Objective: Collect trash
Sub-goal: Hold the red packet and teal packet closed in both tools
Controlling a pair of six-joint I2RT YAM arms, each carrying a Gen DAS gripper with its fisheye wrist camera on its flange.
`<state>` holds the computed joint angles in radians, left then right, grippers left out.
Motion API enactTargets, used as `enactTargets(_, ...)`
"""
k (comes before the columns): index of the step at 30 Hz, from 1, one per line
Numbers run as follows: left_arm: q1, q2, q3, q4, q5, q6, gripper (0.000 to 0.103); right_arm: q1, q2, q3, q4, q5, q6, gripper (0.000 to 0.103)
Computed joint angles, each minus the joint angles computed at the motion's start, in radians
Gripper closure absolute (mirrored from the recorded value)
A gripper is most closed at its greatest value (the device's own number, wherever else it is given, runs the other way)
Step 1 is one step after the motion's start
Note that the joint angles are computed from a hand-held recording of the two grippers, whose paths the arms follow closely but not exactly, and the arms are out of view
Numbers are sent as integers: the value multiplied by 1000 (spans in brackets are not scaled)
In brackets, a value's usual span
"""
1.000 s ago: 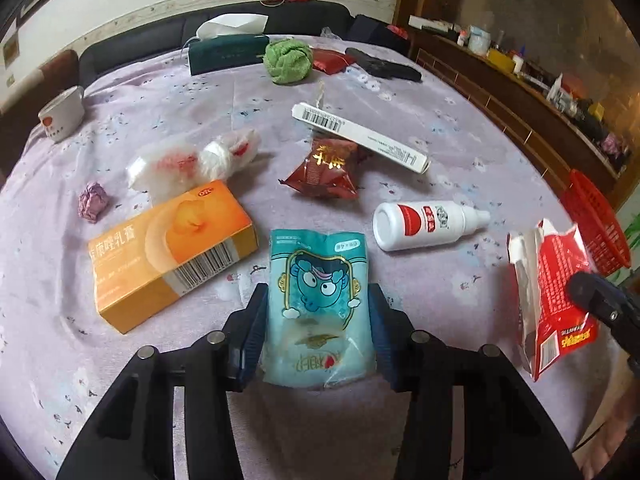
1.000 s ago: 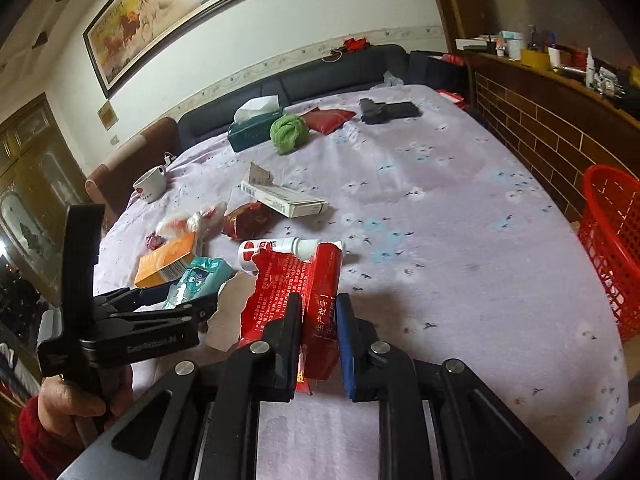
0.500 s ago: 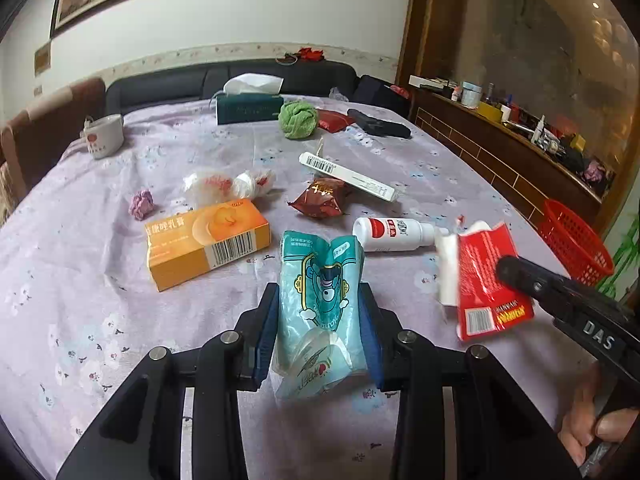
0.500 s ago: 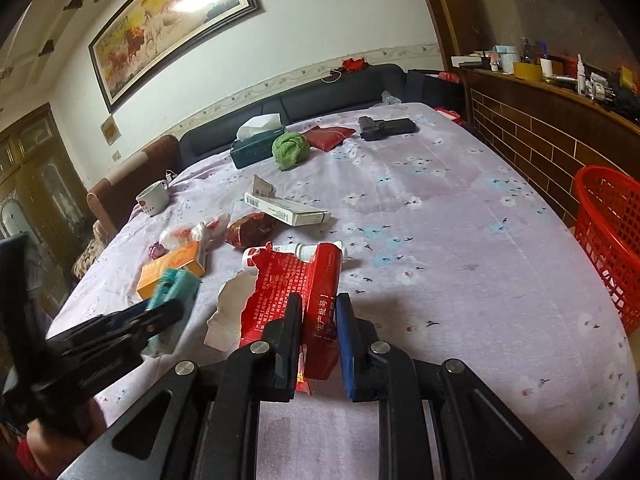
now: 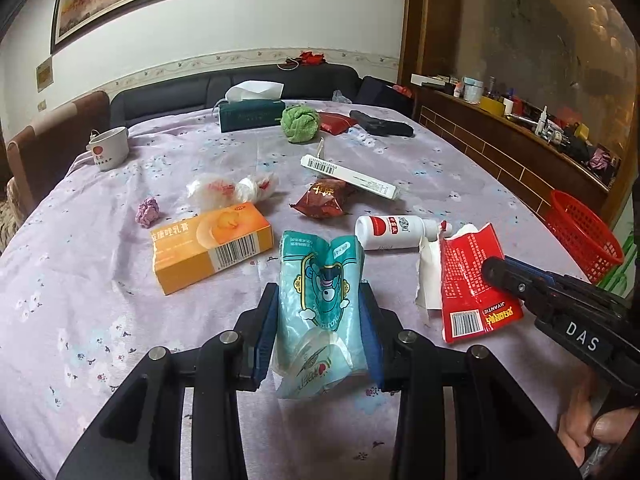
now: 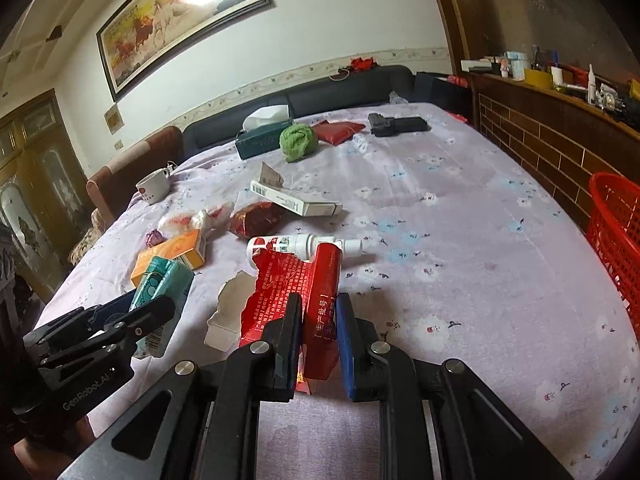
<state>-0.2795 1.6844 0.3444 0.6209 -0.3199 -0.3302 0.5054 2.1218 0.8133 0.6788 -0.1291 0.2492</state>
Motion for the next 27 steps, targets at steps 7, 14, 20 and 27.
enactTargets(7,-4,2,-1,4,-8,-2,66,-7,9,11,-13,-24,0,86)
enactTargets(14,-4,3,-2,5,-8,-3,66,-1,11,9,-3,-13,3,85)
enactTargets(20,-5,2,-4,6,-8,-4,66,-2,11,9,-2,-17,1,85)
enactTargets(27,-6,2,-5,7,-8,-6,66,-2,10,7,0,-16,3,85)
